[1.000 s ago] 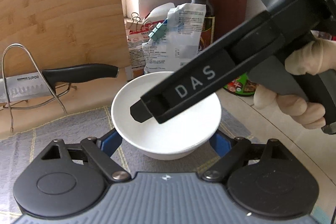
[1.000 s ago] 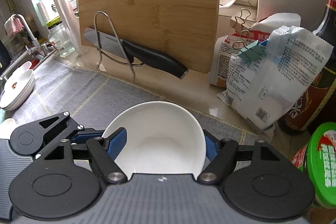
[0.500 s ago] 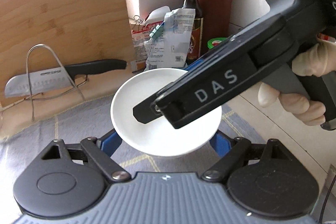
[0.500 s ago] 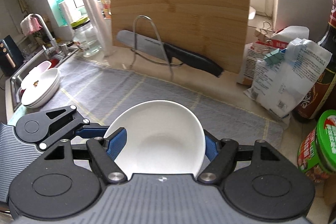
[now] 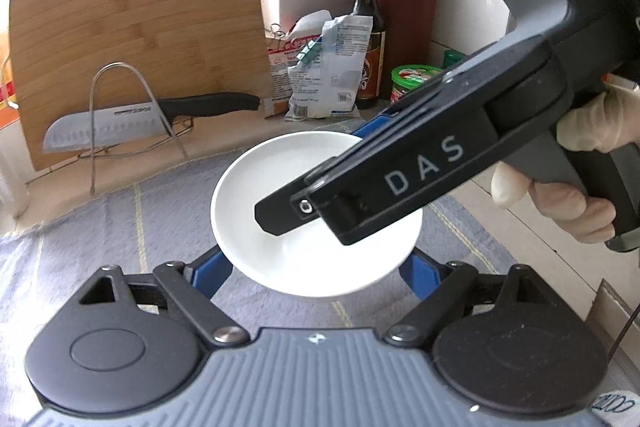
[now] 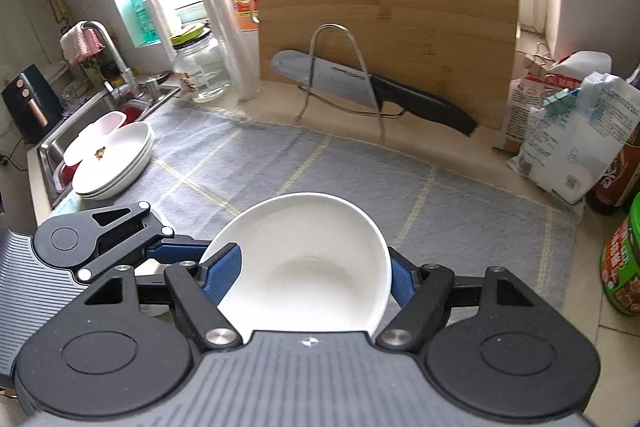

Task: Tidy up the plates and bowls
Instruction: 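Lift the pink-flower bowl with the right gripper and carry it toward the bowl stack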

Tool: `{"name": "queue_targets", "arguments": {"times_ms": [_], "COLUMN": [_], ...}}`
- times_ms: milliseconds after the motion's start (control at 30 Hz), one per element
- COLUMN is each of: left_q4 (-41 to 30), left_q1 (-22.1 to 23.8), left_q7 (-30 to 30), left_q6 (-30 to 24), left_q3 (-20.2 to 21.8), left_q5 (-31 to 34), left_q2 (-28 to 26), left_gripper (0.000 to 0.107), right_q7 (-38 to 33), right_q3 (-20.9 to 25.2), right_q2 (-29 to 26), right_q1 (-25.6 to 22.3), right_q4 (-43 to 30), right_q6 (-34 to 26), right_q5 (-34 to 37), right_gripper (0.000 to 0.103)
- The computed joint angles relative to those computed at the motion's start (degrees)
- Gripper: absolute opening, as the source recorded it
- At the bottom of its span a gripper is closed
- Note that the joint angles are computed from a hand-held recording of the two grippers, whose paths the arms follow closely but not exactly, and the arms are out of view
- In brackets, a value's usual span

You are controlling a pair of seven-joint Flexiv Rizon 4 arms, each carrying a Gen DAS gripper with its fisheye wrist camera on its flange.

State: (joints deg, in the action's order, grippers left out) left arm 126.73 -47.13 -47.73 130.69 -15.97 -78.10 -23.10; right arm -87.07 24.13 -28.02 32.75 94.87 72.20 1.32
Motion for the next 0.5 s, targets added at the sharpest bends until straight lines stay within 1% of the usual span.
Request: {"name": "queue_targets", "arguments": {"times_ms": [200,500], "left_q4": [3.55,8.91], "left_q1": [-1.33,-3.38], "left_q7": [-0.60,-2.42], "left_q6": [1.43,5.33], "left_q3": [-0.92,-2.62], "left_q5": [-3.16,-8.20], "left_q2": [2.98,6.75], "left_gripper": [0.089,0.089], "right_q7": [0.48,0.79], "right_q3": [0.67,1.85], "right_q2": [0.83,0.66], "right_q1": [1.49,4.03], "right_q4": [0.82,-0.12], "right_q6": [0.47,0.10], "right_q5": [-0.16,-0.59], "right_gripper": [0.080,0.080]}}
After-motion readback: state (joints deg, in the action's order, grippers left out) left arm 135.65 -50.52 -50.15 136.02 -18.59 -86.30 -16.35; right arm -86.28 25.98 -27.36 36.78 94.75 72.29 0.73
